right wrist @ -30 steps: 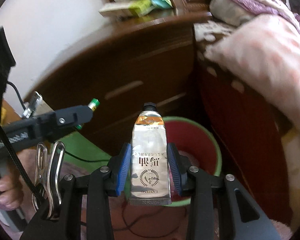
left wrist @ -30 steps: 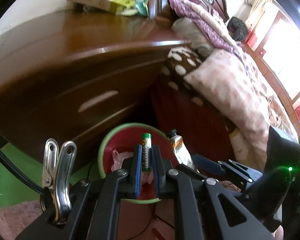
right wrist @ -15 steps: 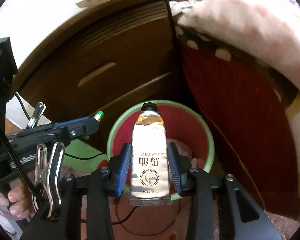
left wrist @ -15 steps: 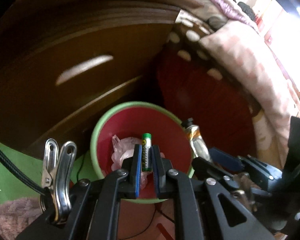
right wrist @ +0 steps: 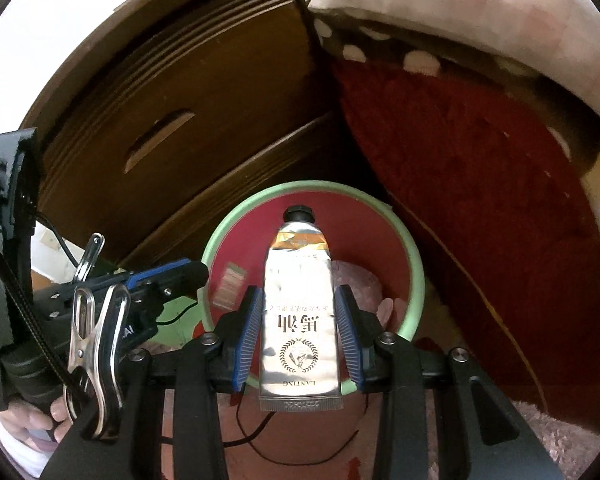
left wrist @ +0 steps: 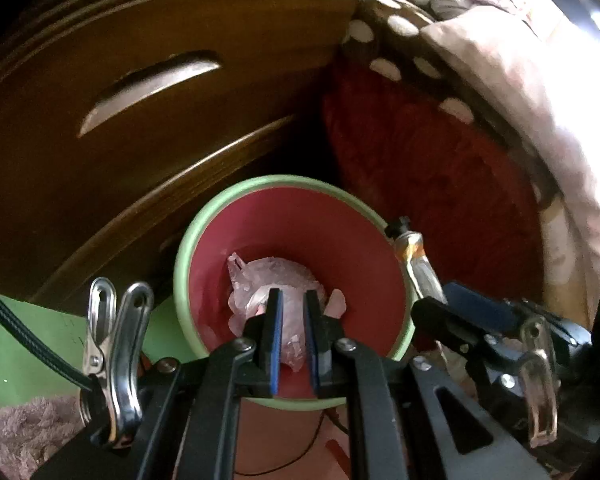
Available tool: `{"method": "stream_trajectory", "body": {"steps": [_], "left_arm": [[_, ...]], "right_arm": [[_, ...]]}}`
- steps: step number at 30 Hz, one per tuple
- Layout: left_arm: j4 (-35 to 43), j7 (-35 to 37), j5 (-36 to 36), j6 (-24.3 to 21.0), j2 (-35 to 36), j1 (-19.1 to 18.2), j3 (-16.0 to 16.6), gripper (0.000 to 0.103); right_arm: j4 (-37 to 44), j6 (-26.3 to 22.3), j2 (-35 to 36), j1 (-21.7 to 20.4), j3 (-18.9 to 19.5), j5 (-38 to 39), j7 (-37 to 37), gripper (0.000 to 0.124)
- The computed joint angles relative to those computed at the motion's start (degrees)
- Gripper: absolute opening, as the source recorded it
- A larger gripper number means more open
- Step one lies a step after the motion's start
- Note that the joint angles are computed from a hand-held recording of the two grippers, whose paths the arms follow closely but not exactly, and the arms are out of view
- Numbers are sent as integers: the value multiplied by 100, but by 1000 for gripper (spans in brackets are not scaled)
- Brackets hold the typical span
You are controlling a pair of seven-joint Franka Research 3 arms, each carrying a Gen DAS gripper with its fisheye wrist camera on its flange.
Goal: Collect trash
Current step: 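Open both grippers to drop the battery and tube into the bin, then raise both grippers from the bin toward the nightstand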
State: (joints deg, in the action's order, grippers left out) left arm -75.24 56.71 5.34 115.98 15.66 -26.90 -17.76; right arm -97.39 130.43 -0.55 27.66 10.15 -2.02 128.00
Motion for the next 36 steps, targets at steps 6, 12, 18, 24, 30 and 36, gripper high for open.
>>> {"method": "stream_trajectory", "body": {"steps": [6,12,18,24,30,36], "left_arm": [[-62,-14,-40,22,15,17,6,10],[-205,-59,26,171,-36,22,15,11],[-254,-145,158,153,-125,-15,10,24],[-151,-216,269,55,-117,-46,18,33],[-85,-237,360,-9,-200,-62,23,34],[-32,-159,378,42,-373,-67,-7,36]], "right_arm": [[92,-44,130,-14,-46,63,-12,38],[87,-48,120,7,-46,35,37,38],[18,79,109,6,-52,-48,138,38],[-152,221,-39,-37,-49,13,88,38],[-311,454,-152,-80,-23,-7,64,38],[-416,673,-314,-109,36,-87,-12,38]]}}
